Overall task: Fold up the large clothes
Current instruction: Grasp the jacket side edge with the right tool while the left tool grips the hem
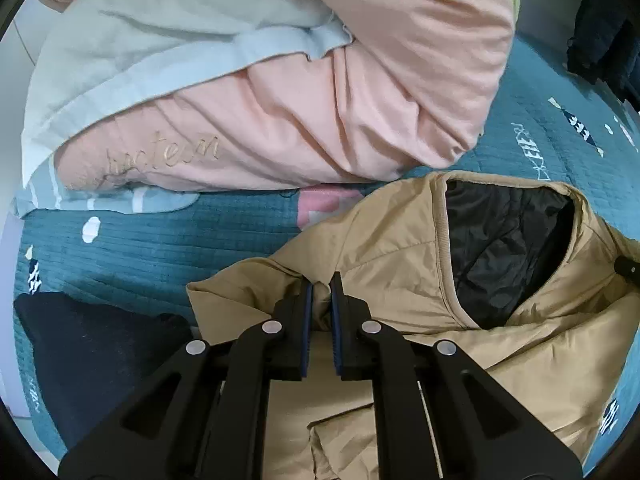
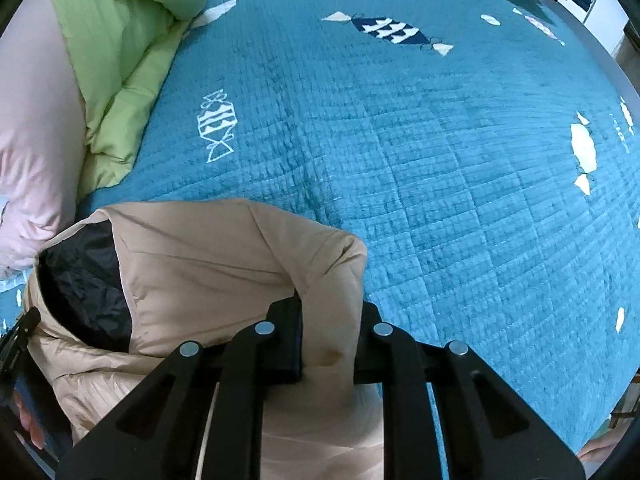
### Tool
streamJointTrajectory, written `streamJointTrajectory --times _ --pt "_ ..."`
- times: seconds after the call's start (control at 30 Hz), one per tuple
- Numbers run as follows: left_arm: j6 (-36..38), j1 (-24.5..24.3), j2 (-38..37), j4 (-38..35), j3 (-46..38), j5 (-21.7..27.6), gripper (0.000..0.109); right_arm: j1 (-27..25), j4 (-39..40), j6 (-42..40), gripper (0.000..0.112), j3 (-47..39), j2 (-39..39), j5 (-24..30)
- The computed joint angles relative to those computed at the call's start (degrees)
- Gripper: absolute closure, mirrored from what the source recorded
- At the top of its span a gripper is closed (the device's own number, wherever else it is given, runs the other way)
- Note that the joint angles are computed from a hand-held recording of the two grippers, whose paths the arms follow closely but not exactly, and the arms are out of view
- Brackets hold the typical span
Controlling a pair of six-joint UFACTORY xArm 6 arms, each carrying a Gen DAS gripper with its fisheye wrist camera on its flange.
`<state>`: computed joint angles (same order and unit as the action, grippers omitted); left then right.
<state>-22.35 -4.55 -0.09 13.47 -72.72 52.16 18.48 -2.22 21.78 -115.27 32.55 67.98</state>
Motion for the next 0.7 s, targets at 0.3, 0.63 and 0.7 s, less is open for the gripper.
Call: streamJointTrajectory --times 0.3,0.63,0.7 --pt "-1.98 -2.09 -2.21 2.64 0.53 1.0 0.101 1.27 -2.44 -0.27 0.098 4.64 -4.98 -1.37" --pt "-1.82 -2.36 -9.18 2.29 4.73 1.52 0.101 2.23 -3.57 0.23 0.098 11.54 -12.91 -2.01" --pt "-1.23 -2.32 -10.6 2.0 5.51 1.77 0.101 2.49 -4.0 0.44 0.098 12.7 -14.42 -1.7"
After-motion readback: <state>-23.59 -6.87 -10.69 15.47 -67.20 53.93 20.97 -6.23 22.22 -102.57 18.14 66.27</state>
